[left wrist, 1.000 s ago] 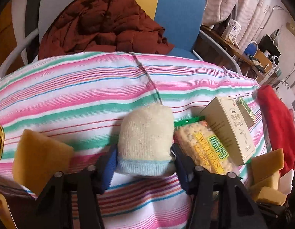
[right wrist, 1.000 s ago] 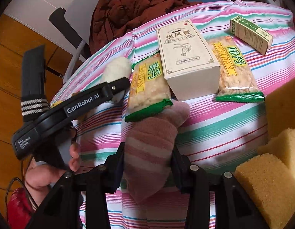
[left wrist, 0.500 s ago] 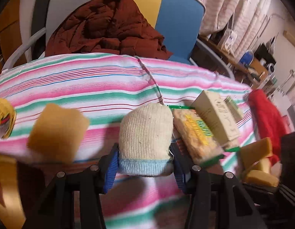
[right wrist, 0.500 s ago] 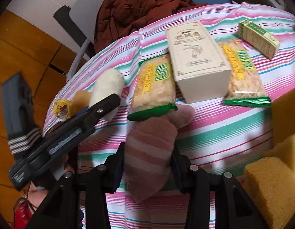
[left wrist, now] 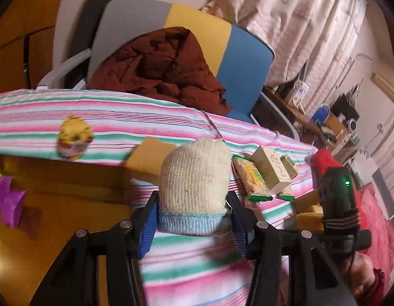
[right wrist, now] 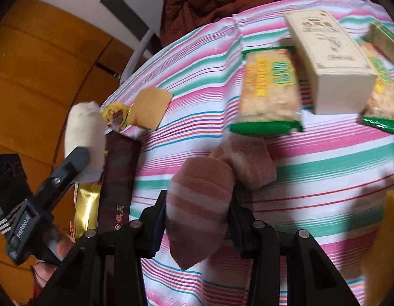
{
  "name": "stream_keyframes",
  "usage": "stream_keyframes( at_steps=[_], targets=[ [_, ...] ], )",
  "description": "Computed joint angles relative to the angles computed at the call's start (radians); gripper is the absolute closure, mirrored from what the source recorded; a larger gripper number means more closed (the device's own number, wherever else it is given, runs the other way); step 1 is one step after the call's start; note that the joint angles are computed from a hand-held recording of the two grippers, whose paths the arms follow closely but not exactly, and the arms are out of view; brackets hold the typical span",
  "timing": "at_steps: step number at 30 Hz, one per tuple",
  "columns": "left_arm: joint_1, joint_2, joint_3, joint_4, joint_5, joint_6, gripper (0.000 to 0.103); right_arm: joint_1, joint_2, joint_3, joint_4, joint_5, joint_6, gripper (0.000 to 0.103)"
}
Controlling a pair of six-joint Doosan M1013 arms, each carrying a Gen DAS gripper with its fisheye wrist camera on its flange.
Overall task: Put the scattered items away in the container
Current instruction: 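Carry both socks over the gold tray and open both tools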
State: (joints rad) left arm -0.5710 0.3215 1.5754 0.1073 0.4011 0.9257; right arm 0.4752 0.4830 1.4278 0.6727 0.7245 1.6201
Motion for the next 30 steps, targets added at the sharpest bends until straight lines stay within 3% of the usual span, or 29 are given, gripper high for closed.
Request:
stream_keyframes(
  at_steps=[8, 14, 18, 23, 30],
  targets=[
    [0.029, -0.092, 0.124, 0.047, -0.065, -0.13, 0.052, 0.003, -0.016, 0.024, 0.108, -0.057, -0.152, 0.059],
    [0.062, -0.131, 0.179, 0.074, -0.039, -0.185, 0.052, 0.029, -0.046, 0.051, 0.142, -0.167, -0.277, 0.059],
    [0.09, -0.144, 0.206, 0.029, -0.023, -0.156, 0.052, 0.048, -0.062, 0.062, 0.218, -0.219, -0.396, 0.059],
    [0.116, -0.133, 0.202, -0.053, 0.03, -0.055, 0.052, 0.089, -0.053, 0.011, 0.139, -0.185, -0.366, 0.059],
    [0.142, -0.086, 0.154, -0.111, 0.141, 0.024, 0.051, 0.152, 0.029, -0.146, 0.063, -0.099, -0.334, 0.059]
  ],
)
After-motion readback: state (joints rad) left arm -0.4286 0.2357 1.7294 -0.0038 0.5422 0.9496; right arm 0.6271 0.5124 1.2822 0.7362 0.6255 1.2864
